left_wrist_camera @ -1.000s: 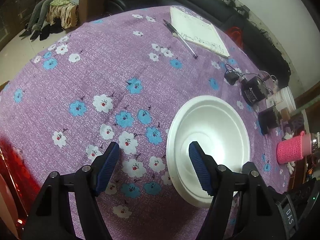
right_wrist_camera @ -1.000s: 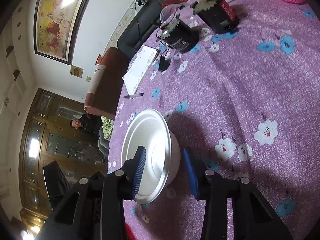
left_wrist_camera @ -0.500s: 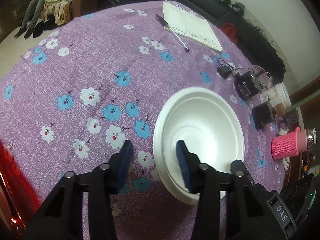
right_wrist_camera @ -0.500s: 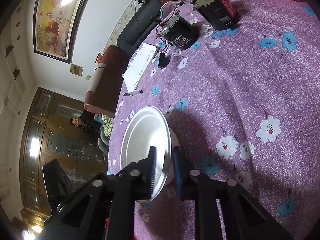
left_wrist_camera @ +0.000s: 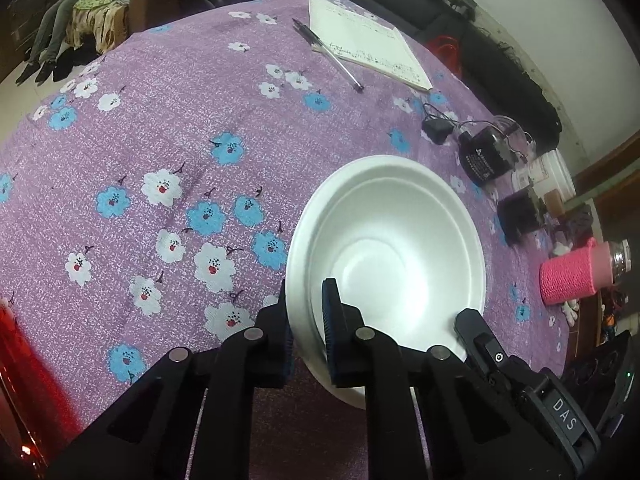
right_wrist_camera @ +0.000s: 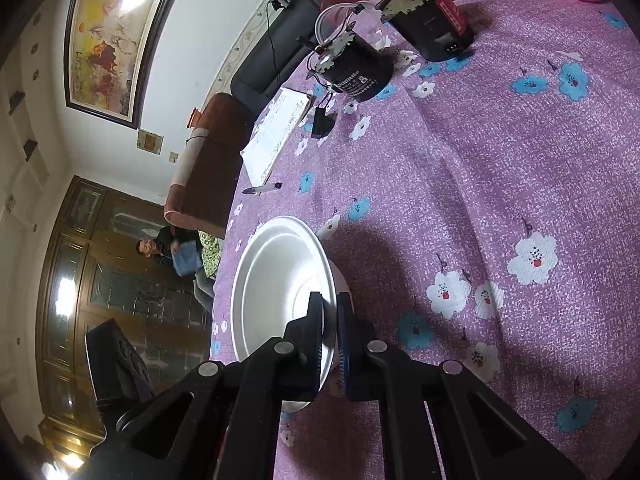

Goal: Organize plates and bowls
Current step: 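Close both grippers on the white paper bowl rim, then lift and carry the white paper bowl with both grippers over the stack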

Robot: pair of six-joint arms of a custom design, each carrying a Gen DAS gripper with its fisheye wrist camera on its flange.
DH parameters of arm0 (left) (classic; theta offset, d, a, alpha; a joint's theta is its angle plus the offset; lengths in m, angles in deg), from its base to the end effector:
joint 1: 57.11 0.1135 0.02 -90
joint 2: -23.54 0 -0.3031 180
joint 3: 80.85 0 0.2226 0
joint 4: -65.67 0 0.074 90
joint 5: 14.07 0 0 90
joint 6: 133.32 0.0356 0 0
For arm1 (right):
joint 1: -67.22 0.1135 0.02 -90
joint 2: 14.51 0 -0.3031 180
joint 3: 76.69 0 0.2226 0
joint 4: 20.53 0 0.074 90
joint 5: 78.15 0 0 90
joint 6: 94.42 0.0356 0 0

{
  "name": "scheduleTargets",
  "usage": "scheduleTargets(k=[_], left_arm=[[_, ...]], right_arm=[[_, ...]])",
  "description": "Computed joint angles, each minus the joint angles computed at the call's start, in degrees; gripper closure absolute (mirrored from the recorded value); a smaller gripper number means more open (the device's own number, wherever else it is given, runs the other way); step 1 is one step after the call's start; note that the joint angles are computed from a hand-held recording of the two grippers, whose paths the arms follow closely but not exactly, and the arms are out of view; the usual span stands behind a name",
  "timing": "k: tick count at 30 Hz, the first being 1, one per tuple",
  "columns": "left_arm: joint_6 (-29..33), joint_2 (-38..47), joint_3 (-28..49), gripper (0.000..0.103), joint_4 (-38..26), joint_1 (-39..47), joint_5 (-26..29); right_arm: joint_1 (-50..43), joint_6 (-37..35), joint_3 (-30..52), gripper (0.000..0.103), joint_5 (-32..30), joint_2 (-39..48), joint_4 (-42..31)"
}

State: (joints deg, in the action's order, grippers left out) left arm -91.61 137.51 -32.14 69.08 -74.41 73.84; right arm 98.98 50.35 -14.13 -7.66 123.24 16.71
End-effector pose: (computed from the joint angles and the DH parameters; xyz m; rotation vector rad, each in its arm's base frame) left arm 0.2753 -0.0844 0.0917 -0.7307 2.5897 -0.3241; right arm 0.3220 0.2133 0.0359 0.2885 2.4534 1.1320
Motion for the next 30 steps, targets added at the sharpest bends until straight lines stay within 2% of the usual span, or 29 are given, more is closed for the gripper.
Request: scheduleTargets(k=[9,14,19,24,30], left_arm=[[0.8,-1.6,1.2,0.092,-4.1,-2.8,-4.2],[1.0,-6.5,-0.3,0.092,-6.9,-3.8,-5.9],[2.0,-16.0,-3.7,0.091,-10.2,-4.9,-8.7],[2.9,-26.6,-7.0,0.091,-15.0,-4.9,-9.3],[5.3,-44.5,-10.2,0.091,-27.0,-3.4,-10.3]], right_arm=[[-0.3,0.8,0.1,0.097,-0.6,0.3,0.2],[-0.1,1.3,-1.9,0.097,-0.7,-1.5,1.3],[2.1,1.0,-6.4,0.097,1.1,-6.9,3.7],[6.2,0.3,-11.5,0.097,4.5,-14.1,4.3],[14.8,1.6,-15.8,0.097,11.4,-23.1,2.4]])
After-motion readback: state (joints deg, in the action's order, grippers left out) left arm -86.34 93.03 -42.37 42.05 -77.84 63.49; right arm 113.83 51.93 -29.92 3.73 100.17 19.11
